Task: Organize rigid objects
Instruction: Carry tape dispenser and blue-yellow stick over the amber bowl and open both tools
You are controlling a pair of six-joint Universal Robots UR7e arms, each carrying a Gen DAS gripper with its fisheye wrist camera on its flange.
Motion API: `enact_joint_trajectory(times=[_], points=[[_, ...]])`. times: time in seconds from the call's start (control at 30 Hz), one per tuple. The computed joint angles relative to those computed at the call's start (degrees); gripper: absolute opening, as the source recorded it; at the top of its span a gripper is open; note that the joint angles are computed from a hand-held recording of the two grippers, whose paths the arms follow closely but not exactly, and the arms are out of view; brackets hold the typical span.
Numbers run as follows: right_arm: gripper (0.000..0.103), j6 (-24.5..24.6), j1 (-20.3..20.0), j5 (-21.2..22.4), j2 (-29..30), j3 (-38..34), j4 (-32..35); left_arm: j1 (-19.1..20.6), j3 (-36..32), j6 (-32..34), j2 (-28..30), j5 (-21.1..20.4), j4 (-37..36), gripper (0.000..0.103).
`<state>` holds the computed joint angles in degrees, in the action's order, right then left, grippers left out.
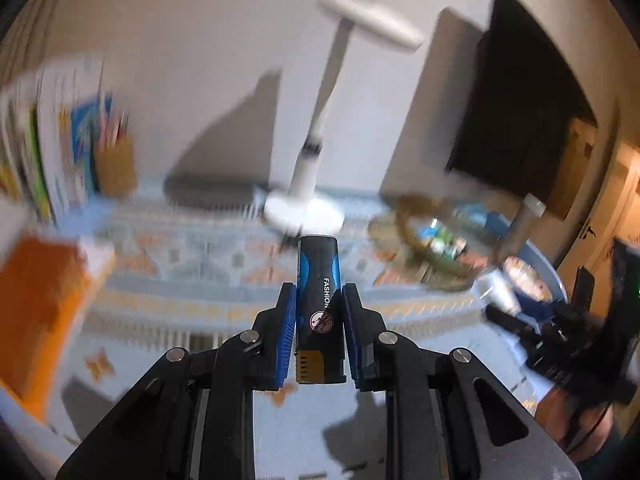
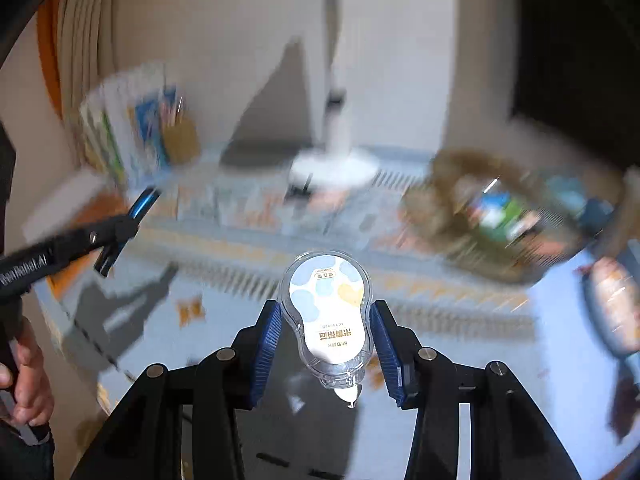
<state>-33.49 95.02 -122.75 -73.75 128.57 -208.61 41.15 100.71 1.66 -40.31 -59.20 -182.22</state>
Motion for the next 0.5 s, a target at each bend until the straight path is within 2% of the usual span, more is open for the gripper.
enact_joint_trajectory(times=[0.13,0.2,0.3,0.37,0.5], points=[[0.045,-5.9,2.8,-3.6,-4.9,-2.2,-6.9,-3.0,-6.2,4.6,2.0,-0.1,-1.8,0.02],[0.045,-6.2,3.2,-3.5,-7.9,-3.6,-6.1,-3.5,-10.3,5.4,3.3,-2.6,-0.7,0.02],[0.045,-9.3,4.5,-6.9,-10.2,-8.5,-5.2,-4.3,-18.7,7.1,7.1,-5.7,3.5,0.02],[0.045,-10.4,3.5,-7.3,-10.8,-10.9,-4.9,-4.8,-23.7,9.0,10.1,-6.8,5.7,0.02],[0.045,-5.9,-1.4,-4.8,-12.3,-13.9,-0.5,-5.0,-34.2,10.9,17.9,-9.1,12.5,0.02]])
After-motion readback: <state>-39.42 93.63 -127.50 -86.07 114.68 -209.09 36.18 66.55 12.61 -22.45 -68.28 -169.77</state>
